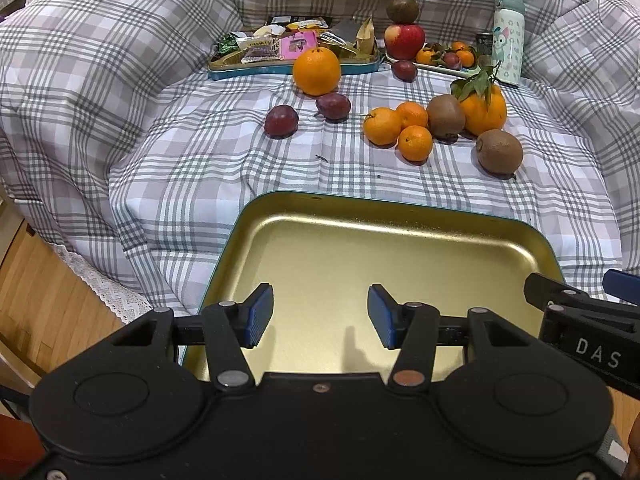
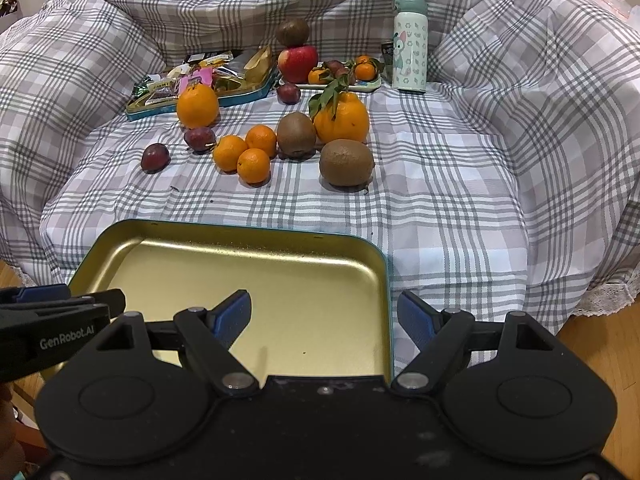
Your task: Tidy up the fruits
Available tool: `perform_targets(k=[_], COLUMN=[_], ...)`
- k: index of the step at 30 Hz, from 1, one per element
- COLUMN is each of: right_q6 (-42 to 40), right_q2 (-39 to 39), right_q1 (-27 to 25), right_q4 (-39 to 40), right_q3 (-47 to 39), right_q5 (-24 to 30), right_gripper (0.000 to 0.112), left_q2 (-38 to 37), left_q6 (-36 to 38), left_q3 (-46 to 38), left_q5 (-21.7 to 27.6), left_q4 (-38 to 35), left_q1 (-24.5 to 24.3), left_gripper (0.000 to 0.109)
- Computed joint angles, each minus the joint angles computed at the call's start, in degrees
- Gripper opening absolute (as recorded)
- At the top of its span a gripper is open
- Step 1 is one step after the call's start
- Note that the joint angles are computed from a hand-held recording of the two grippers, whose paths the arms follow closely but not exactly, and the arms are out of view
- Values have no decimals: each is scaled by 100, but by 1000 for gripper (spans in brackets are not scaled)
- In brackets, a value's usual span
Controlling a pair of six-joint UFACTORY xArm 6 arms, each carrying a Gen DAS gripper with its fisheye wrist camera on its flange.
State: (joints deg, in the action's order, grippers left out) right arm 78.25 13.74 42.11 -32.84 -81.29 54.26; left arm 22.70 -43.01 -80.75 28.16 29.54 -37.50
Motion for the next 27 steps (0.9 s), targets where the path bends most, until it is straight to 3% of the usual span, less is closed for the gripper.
perform_targets(k=[27], right_q6=[-93], right_q2=[-10], right_q1=[30], right_q4=[70], right_q3=[46], right_q5=[-82], right_gripper=[83], left_q2=[-17], left_q6=[119], left_q3=[33], left_q5=[162], left_q4=[-259], left_q1=[-19], left_gripper=[58])
